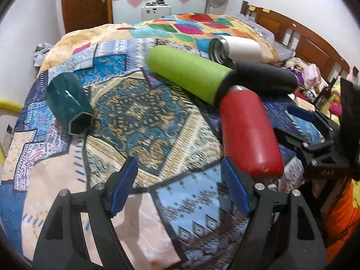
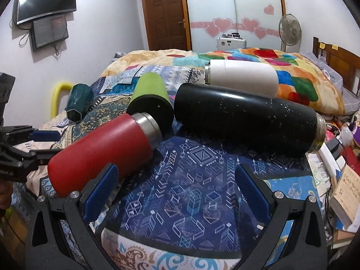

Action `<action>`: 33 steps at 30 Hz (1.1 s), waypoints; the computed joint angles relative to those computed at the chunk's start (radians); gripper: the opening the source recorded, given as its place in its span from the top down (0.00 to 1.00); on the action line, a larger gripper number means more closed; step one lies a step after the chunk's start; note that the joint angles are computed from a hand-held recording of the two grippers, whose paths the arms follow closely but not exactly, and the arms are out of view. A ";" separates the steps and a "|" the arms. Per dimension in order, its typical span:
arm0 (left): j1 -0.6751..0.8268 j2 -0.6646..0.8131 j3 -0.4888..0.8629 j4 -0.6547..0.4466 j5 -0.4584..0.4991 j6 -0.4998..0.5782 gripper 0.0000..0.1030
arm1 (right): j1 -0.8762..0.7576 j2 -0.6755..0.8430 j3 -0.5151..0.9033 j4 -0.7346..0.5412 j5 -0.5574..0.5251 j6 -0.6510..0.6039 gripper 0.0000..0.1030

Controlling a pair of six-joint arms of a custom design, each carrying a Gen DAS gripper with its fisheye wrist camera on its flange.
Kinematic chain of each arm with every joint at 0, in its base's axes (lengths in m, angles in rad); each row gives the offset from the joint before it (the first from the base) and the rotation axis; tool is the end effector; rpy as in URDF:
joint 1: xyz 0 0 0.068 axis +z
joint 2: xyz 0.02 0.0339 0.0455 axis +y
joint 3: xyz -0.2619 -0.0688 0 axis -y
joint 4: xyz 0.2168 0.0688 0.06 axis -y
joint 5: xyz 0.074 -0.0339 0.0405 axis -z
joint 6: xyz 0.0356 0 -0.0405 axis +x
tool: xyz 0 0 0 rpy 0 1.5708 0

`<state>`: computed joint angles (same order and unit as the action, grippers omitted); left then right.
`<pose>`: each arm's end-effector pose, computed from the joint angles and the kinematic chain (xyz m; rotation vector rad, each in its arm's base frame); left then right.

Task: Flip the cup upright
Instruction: 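Grasp the red bottle with the right tool while the left tool releases it, then rotate the held red bottle with the right tool until its opening faces up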

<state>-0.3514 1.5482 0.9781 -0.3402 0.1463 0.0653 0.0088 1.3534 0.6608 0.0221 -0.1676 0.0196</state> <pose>0.2761 -0.1068 0.2226 0.5766 2.4248 -0.3025 0.2541 0.0082 0.2092 -0.0787 2.2366 0.2032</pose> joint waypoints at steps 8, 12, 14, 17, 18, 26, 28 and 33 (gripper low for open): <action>-0.104 -0.051 -0.074 0.048 -0.018 -0.041 0.26 | -0.033 -0.074 -0.011 -0.058 0.025 -0.038 0.00; -0.116 -0.078 -0.099 0.082 -0.063 -0.062 0.26 | -0.057 -0.091 0.056 -0.123 -0.035 -0.056 0.00; -0.115 -0.110 -0.123 0.116 -0.098 -0.075 0.25 | -0.048 -0.065 0.115 -0.163 -0.079 -0.062 0.00; -0.116 -0.144 -0.157 0.165 -0.132 -0.093 0.25 | -0.012 0.012 0.209 -0.218 -0.110 -0.068 0.00; -0.117 -0.147 -0.162 0.173 -0.138 -0.093 0.25 | -0.003 0.031 0.228 -0.232 -0.115 -0.071 0.00; -0.153 -0.193 -0.230 0.264 -0.223 -0.074 0.25 | 0.061 0.259 0.441 -0.385 -0.138 -0.043 0.10; -0.147 -0.210 -0.245 0.273 -0.222 -0.073 0.25 | 0.068 0.317 0.499 -0.455 -0.150 -0.060 0.16; -0.099 -0.248 -0.285 0.287 -0.191 -0.085 0.25 | 0.102 0.397 0.609 -0.597 -0.186 -0.087 0.25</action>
